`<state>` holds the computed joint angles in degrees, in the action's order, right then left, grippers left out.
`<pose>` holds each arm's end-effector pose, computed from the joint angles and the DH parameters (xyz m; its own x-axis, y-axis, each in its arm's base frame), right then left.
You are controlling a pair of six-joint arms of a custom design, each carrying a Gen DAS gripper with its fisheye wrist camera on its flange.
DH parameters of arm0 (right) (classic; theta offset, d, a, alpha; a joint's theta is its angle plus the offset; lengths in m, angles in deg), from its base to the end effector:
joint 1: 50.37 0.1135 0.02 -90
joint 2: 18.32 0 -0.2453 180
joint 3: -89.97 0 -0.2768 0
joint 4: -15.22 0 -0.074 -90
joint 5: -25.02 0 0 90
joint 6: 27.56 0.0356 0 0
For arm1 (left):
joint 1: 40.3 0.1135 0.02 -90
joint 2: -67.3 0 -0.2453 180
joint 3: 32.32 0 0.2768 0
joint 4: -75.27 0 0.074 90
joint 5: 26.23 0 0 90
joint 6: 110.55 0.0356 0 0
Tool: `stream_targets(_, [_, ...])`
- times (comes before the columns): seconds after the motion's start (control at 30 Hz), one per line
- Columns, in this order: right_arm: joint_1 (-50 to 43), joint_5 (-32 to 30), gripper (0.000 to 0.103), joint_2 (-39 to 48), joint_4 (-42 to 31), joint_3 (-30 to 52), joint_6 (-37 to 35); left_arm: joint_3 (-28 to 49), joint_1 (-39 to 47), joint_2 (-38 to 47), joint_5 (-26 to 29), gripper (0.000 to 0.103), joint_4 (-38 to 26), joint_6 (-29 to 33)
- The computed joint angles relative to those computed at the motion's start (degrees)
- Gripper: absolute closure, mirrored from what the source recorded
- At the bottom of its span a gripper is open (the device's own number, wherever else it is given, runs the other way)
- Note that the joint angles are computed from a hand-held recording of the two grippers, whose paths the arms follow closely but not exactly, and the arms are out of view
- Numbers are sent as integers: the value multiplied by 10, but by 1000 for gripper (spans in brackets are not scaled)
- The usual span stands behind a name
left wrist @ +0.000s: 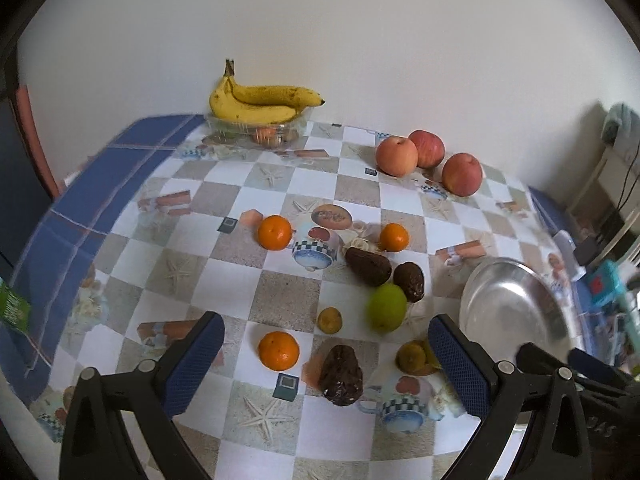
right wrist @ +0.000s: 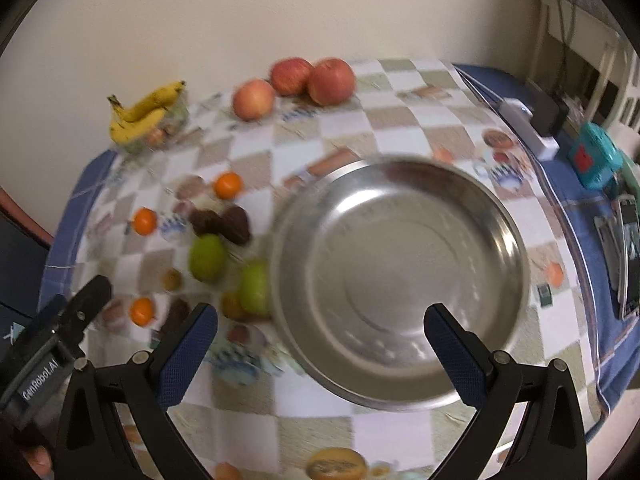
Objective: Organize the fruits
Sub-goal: 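Grasp the green pear with the right gripper while the left gripper grasps an orange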
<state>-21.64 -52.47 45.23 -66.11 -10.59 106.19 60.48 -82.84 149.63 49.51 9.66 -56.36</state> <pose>0.1985 0.1000 0.3100 -0.8460 0.3061 -0.4365 0.2696 0.9520 0.1451 0.2428 -0.2109 0.3179 -0.8130 -0.0236 -0.5818 0.0935 0.9809 -0.1705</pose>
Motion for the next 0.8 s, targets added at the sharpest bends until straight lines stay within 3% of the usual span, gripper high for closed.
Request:
stream_targets(0.1, [14, 4, 5, 52, 6, 45, -1, 10, 41, 6, 67, 0, -4, -9])
stream_targets(0.2, [17, -20, 18, 91, 27, 71, -9, 10, 45, 9, 39, 0, -11, -6])
stream_targets(0.37, [23, -55, 38, 147, 63, 88, -18, 0, 87, 17, 60, 2, -8, 3])
stream_targets(0.43, [22, -68, 41, 168, 77, 91, -16, -10, 105, 19, 80, 7, 0, 8])
stream_targets(0.5, [20, -79, 45, 186, 91, 93, -17, -20, 123, 24, 109, 19, 5, 5])
stream_targets(0.8, [-5, -134, 52, 256, 150, 95, -16, -64, 139, 61, 198, 38, 22, 6])
